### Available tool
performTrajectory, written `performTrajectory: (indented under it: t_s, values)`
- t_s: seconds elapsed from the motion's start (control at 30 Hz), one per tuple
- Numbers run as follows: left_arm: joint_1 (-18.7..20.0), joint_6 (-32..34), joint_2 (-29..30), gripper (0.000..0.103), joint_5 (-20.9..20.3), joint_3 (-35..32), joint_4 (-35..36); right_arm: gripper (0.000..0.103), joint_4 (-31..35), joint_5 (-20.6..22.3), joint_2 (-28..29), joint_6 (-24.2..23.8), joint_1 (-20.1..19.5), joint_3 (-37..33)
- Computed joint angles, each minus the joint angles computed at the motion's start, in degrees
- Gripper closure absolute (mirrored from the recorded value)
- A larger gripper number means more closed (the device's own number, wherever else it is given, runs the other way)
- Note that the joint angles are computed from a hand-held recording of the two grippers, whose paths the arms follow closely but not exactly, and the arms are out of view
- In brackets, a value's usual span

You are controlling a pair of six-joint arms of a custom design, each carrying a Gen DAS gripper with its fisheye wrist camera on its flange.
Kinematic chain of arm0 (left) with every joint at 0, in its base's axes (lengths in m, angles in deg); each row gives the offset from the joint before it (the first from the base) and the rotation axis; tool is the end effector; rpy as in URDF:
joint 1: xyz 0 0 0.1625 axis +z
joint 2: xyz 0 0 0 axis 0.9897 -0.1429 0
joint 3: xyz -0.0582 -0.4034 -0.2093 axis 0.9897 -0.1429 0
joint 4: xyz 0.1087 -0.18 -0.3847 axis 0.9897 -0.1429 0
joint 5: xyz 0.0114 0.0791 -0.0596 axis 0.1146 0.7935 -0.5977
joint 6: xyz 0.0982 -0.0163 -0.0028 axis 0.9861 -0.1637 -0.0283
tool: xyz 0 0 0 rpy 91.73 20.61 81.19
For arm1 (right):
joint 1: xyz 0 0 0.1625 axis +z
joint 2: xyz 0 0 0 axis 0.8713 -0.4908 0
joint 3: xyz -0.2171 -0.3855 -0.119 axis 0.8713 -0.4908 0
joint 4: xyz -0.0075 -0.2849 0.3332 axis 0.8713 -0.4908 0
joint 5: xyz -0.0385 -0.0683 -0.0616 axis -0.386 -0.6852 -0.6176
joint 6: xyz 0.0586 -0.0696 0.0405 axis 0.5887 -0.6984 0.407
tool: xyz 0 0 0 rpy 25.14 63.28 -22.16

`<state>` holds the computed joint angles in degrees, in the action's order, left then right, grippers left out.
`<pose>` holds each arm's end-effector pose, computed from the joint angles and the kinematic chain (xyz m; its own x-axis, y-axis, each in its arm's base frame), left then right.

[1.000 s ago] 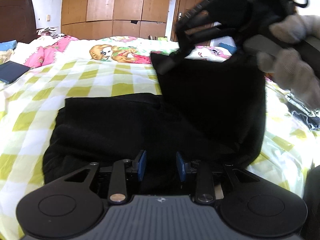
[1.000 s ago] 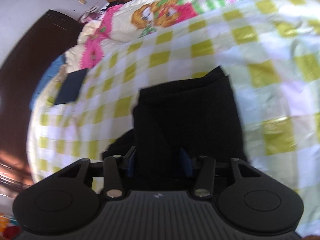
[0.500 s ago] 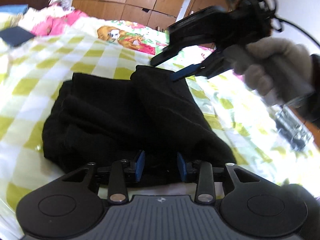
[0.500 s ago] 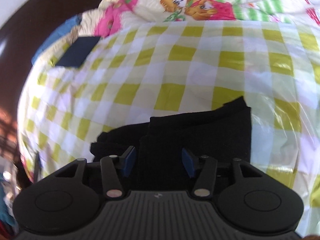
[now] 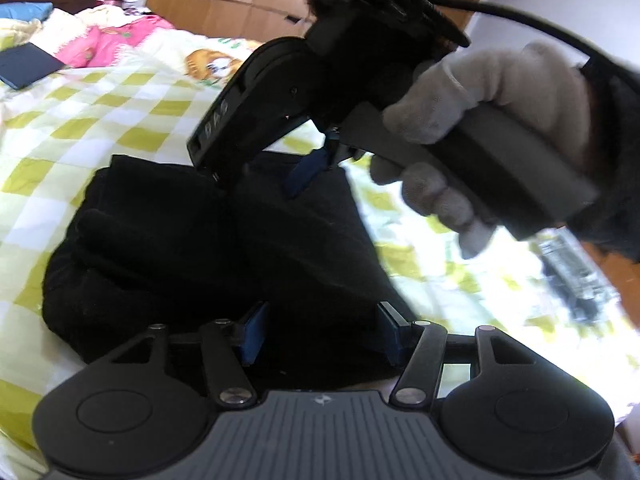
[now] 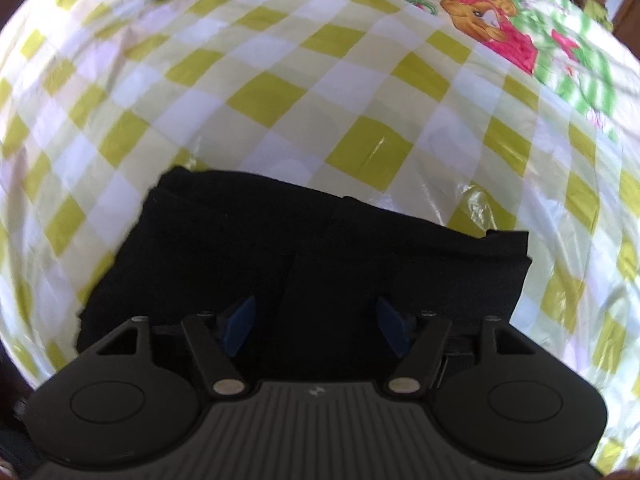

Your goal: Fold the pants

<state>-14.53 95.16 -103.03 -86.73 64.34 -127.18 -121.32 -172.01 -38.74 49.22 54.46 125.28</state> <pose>-0.1043 -0.6172 0.3549 -0.7391 0.6372 -0.2185 0.6707 0.6659 -0.3268 0.4166 -0.7582 0.0466 -0.6593 -0.0017 0.7519 -0.2229 0.9555 -0.1933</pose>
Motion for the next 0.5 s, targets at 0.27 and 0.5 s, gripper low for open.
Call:
performTrajectory:
  t_s: [0.27, 0.5]
  values:
    - [-0.92, 4.14, -0.6, 0.065, 0.56, 2.44, -3.88, 0.088, -13.7, 6.73, -9.0, 0.73, -1.58, 13.05]
    - [-3.38, 9.83, -2.26, 0.07, -0.91, 5.06, -7.19, 0.06, -21.3, 4.8, -12.4, 2.06, -0.15, 17.65]
